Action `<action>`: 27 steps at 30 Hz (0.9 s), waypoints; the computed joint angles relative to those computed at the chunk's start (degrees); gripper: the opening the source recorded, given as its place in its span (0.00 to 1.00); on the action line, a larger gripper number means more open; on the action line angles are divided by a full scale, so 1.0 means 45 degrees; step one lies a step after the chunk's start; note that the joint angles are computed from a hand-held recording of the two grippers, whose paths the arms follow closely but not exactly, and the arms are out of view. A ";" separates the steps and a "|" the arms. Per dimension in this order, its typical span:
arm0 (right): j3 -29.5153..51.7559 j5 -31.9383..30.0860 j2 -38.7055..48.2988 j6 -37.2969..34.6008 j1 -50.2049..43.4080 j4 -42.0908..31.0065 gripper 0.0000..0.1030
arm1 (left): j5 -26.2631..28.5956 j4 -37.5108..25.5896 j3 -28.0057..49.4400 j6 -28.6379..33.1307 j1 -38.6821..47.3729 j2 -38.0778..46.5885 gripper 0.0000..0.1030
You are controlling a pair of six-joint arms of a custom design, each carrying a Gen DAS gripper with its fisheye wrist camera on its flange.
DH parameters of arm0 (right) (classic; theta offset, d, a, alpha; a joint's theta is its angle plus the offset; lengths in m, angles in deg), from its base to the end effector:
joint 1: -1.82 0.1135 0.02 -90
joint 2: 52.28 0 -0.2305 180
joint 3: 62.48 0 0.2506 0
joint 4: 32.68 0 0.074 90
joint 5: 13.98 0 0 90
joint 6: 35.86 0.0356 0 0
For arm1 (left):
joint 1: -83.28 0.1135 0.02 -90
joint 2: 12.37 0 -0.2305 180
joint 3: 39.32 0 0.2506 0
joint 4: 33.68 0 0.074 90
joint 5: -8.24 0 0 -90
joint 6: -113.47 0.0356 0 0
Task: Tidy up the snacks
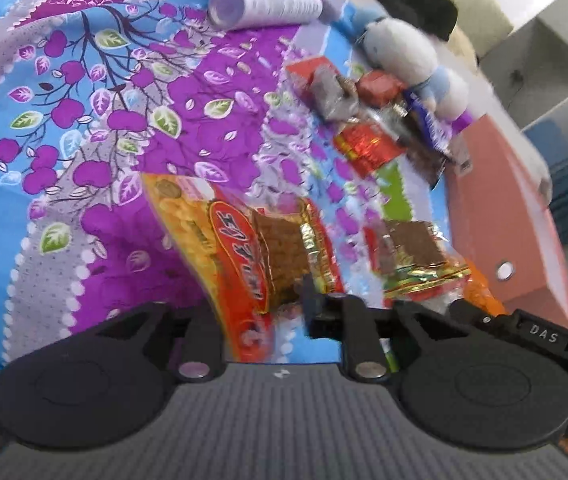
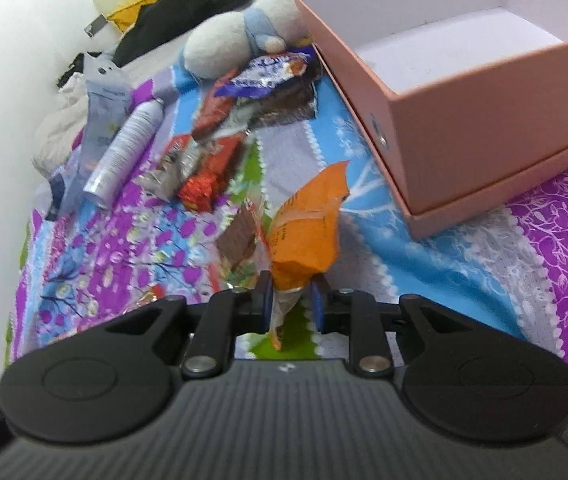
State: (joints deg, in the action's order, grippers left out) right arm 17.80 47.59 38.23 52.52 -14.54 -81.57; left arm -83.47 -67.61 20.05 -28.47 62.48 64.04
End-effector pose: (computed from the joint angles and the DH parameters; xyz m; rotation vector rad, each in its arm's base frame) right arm 0.3144 -0.0746 0.2091 0.1467 2.4922 0.5156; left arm 0.2569 -0.0965 0.1790 -0.6921 2.4340 -0.5014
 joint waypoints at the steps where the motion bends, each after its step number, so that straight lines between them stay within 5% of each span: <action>1: 0.0091 -0.0031 0.0083 -0.0118 -0.0050 -0.0124 0.28 | -0.0009 -0.0148 0.0053 0.0258 0.0051 -0.0044 0.50; 2: 0.0200 -0.0152 0.0166 -0.0244 -0.0131 -0.0254 0.28 | -0.0101 -0.0389 0.0126 0.0498 0.0051 -0.0117 0.67; 4: 0.0384 -0.0280 0.0269 -0.0453 -0.0247 -0.0463 0.36 | -0.0349 -0.1019 0.0308 0.0815 0.0040 -0.0292 0.78; 6: 0.0258 -0.0019 0.0093 -0.0712 -0.0338 -0.0427 0.61 | -0.0536 -0.1401 0.0265 0.1201 0.0036 -0.0664 0.79; 8: 0.0187 0.0167 -0.0037 -0.0972 -0.0412 -0.0402 0.68 | -0.0649 -0.1854 0.0289 0.1563 0.0043 -0.0991 0.82; 17: 0.0796 0.0390 -0.0371 -0.2621 -0.0699 -0.1235 0.70 | -0.2343 -0.3734 0.1630 0.4733 -0.0532 -0.1144 0.87; 27: 0.2297 -0.0336 0.0578 -0.4120 0.0229 -0.1795 0.70 | -0.0862 -0.2609 0.2660 0.8174 -0.0430 0.0907 0.89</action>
